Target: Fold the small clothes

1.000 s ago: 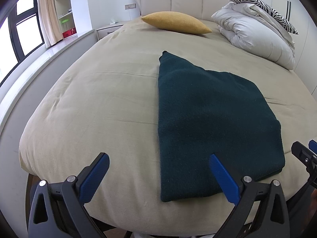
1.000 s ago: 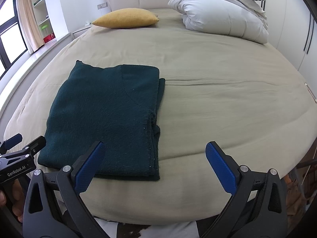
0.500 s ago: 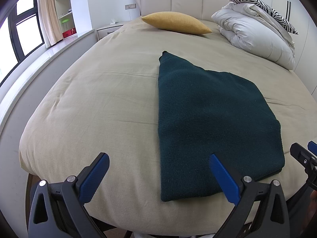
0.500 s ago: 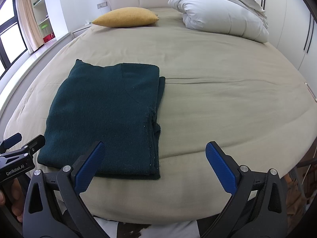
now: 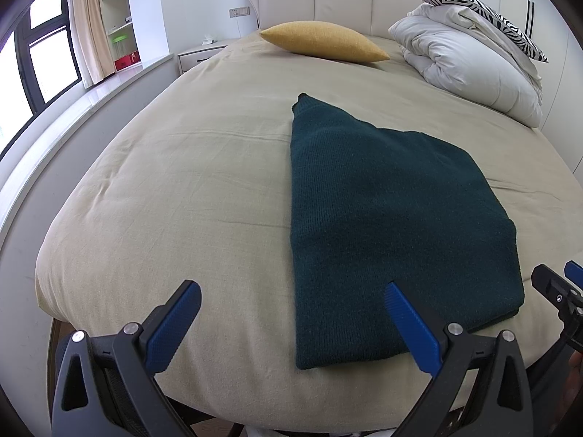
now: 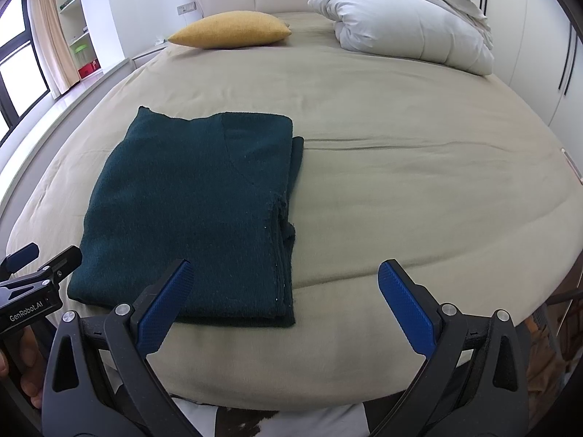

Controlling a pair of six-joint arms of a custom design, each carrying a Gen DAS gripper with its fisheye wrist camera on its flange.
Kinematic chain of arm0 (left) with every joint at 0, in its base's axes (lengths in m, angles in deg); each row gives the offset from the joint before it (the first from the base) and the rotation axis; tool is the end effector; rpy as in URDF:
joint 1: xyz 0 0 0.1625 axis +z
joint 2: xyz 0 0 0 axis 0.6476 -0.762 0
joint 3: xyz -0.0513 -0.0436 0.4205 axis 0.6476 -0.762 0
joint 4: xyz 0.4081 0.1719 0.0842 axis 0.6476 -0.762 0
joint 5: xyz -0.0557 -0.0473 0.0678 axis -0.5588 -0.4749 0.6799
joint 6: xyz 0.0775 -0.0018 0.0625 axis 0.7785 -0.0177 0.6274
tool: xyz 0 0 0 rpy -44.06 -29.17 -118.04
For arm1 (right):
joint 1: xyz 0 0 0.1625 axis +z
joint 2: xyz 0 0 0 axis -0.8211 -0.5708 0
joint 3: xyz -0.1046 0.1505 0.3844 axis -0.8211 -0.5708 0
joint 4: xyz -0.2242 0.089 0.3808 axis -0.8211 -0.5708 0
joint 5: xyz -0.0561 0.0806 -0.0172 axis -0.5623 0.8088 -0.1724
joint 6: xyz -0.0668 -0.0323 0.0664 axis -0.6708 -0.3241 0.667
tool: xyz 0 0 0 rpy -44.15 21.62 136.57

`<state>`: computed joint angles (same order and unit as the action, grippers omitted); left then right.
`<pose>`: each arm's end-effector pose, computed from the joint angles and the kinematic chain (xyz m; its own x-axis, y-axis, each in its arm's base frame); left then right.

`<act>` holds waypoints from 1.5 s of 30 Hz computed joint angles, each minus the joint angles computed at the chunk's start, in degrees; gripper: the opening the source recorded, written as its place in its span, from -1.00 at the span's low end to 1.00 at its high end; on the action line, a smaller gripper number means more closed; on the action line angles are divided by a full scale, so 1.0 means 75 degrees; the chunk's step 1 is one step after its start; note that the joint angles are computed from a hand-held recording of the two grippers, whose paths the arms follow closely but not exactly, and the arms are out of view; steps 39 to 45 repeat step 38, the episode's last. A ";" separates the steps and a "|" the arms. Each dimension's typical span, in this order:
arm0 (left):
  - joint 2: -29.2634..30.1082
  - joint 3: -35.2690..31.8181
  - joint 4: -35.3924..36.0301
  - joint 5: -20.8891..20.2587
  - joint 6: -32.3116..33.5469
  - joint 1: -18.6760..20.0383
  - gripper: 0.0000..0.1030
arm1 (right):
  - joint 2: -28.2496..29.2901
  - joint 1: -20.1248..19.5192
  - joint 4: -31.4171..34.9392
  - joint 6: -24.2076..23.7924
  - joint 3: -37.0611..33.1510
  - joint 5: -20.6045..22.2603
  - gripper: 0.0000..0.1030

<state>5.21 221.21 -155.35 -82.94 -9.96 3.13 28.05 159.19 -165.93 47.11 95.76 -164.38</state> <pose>-0.1388 -0.4406 0.1282 -0.6183 -0.4683 -0.6312 0.1655 0.7076 -0.6870 0.2421 -0.6369 0.0181 -0.7063 -0.3087 0.6370 -0.5833 0.7637 -0.2766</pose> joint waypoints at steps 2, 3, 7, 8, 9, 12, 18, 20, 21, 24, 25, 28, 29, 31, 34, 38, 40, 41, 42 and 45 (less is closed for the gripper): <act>0.0003 -0.0002 0.0001 -0.0003 -0.0005 0.0000 1.00 | -0.0014 -0.0011 -0.0027 -0.0009 0.0038 0.0010 1.00; -0.0002 0.0002 -0.0002 -0.0003 -0.0005 -0.0003 1.00 | -0.0010 -0.0010 -0.0012 -0.0010 0.0022 0.0003 1.00; 0.0002 0.0002 -0.0009 -0.0007 0.0000 -0.0003 1.00 | -0.0016 -0.0012 0.0004 -0.0001 0.0020 0.0007 1.00; 0.0006 -0.0001 -0.0002 -0.0007 -0.0011 -0.0005 1.00 | -0.0028 -0.0021 0.0007 -0.0002 0.0035 0.0015 1.00; 0.0004 -0.0002 0.0012 -0.0007 -0.0017 -0.0007 1.00 | -0.0033 -0.0028 -0.0006 -0.0005 0.0052 0.0022 1.00; 0.0008 0.0000 0.0010 -0.0007 -0.0029 -0.0013 1.00 | -0.0041 -0.0034 -0.0006 -0.0006 0.0069 0.0026 1.00; 0.0009 -0.0003 0.0043 -0.0008 -0.0065 -0.0022 1.00 | -0.0040 -0.0031 0.0009 0.0003 0.0061 0.0017 1.00; 0.0019 -0.0006 0.0029 -0.0006 -0.0051 -0.0015 1.00 | -0.0050 -0.0038 0.0005 0.0011 0.0091 0.0023 1.00; 0.0013 -0.0005 0.0049 -0.0003 -0.0059 -0.0017 1.00 | -0.0057 -0.0042 -0.0002 0.0012 0.0107 0.0029 1.00; 0.0008 -0.0017 0.0074 -0.0010 -0.0059 -0.0028 1.00 | -0.0068 -0.0047 0.0004 0.0014 0.0118 0.0037 1.00; 0.0019 -0.0021 0.0077 -0.0013 -0.0072 -0.0035 1.00 | -0.0067 -0.0047 0.0004 0.0014 0.0116 0.0038 1.00; 0.0020 -0.0041 0.0035 -0.0041 0.0010 -0.0019 1.00 | -0.0077 -0.0048 0.0017 0.0020 0.0127 0.0042 1.00; 0.0014 -0.0039 -0.0004 -0.0057 0.0045 -0.0007 1.00 | -0.0085 -0.0049 0.0021 0.0024 0.0139 0.0045 1.00; -0.0013 -0.0016 -0.0050 -0.0039 0.0038 -0.0008 1.00 | -0.0093 -0.0047 0.0019 0.0033 0.0156 0.0046 1.00; -0.0011 -0.0003 0.0123 0.0079 -0.0133 -0.0068 1.00 | -0.0088 -0.0049 0.0027 0.0031 0.0138 0.0043 1.00; 0.0012 0.0033 -0.0015 0.0129 -0.0008 -0.0094 1.00 | -0.0104 -0.0052 0.0037 0.0047 0.0158 0.0057 1.00; 0.0012 0.0033 -0.0015 0.0129 -0.0008 -0.0094 1.00 | -0.0104 -0.0052 0.0037 0.0047 0.0158 0.0057 1.00; 0.0012 0.0033 -0.0015 0.0129 -0.0008 -0.0094 1.00 | -0.0104 -0.0052 0.0037 0.0047 0.0158 0.0057 1.00; 0.0012 0.0033 -0.0015 0.0129 -0.0008 -0.0094 1.00 | -0.0104 -0.0052 0.0037 0.0047 0.0158 0.0057 1.00; 0.0012 0.0033 -0.0015 0.0129 -0.0008 -0.0094 1.00 | -0.0104 -0.0052 0.0037 0.0047 0.0158 0.0057 1.00</act>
